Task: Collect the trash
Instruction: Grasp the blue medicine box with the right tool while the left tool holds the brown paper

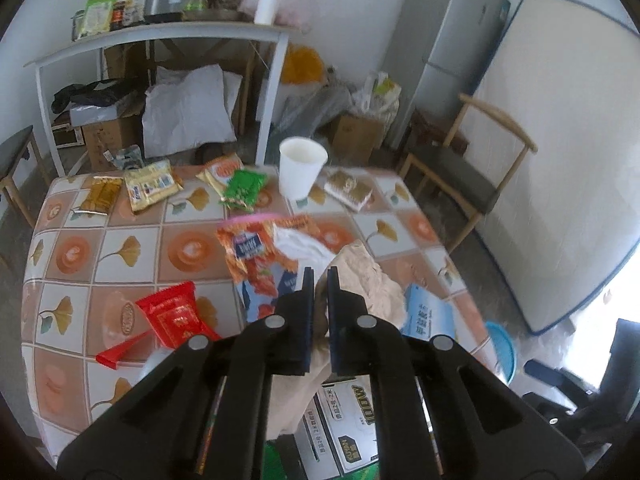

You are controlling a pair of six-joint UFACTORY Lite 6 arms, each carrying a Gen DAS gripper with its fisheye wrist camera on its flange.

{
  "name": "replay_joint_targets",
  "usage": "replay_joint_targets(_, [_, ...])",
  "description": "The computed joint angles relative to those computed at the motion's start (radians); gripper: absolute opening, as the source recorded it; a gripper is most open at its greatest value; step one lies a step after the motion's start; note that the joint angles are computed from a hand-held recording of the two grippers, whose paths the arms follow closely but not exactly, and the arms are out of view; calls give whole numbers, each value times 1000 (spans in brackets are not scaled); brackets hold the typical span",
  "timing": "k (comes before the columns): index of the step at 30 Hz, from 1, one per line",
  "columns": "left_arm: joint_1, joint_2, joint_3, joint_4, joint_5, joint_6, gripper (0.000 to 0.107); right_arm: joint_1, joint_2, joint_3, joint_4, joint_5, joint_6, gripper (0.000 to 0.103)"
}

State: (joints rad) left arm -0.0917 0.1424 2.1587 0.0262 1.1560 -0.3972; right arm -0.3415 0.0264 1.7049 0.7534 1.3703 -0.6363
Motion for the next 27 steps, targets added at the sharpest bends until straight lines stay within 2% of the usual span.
replay_joint_targets(4, [37,-26,16,-29,-9,0,5,-38,27,26,26,35,39,95])
replay_joint_targets(12, [64,-40,52,-52,-15,13,5,-189,135,51,128,193,161,95])
replay_joint_targets(16, [54,-50,22,-54,-26,9,5,-177,193,80,136,199,223,95])
replay_joint_targets(21, [46,-67,-21,-56,-43,2,5,-42,336,290,113,179,332,95])
replay_joint_targets(27, [51,-74,-33,-67,-46,5,5,112,705,744,76,221,578,95])
